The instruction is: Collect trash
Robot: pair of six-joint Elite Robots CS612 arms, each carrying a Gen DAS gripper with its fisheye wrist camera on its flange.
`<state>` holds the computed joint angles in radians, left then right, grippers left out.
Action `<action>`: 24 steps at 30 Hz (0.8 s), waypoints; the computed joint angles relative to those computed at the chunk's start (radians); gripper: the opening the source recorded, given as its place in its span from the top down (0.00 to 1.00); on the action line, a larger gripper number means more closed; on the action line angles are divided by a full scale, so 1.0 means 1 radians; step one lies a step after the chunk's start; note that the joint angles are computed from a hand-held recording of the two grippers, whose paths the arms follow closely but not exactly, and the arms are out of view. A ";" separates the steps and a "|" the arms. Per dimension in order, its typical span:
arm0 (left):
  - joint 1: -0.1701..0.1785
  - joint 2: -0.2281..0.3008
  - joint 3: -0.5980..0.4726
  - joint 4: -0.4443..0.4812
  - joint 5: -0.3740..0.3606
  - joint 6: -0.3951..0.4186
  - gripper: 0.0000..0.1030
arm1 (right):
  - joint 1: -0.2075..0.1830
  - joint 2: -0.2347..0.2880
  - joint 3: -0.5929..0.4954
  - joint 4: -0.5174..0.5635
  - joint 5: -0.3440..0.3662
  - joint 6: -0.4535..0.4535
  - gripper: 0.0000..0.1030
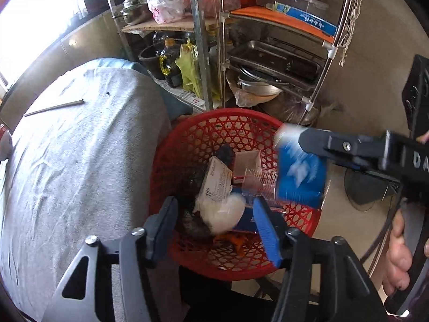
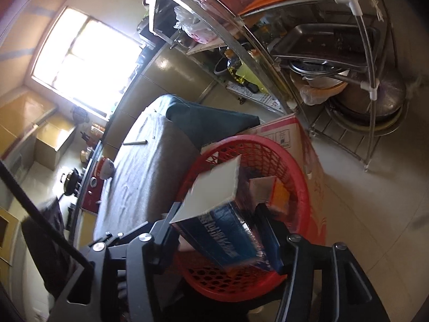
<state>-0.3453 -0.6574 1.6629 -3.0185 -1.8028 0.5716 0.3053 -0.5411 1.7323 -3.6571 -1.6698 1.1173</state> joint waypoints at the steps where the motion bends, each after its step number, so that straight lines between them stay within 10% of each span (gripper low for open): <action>1: 0.002 -0.003 0.003 -0.009 0.002 -0.002 0.38 | -0.001 0.002 -0.004 -0.007 0.001 0.004 0.42; 16: 0.094 -0.063 0.105 -0.359 0.058 -0.211 0.33 | 0.022 -0.027 0.020 -0.079 -0.057 -0.025 0.42; 19: 0.123 -0.072 0.129 -0.453 0.052 -0.291 0.15 | 0.040 -0.049 0.027 -0.074 -0.091 -0.079 0.42; 24: 0.156 -0.078 0.157 -0.584 0.115 -0.400 0.14 | 0.091 -0.079 0.007 -0.026 -0.197 -0.245 0.39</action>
<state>-0.1895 -0.7352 1.8202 -3.6023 -1.6883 0.1717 0.3960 -0.6199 1.7391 -3.6833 -1.8672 0.8724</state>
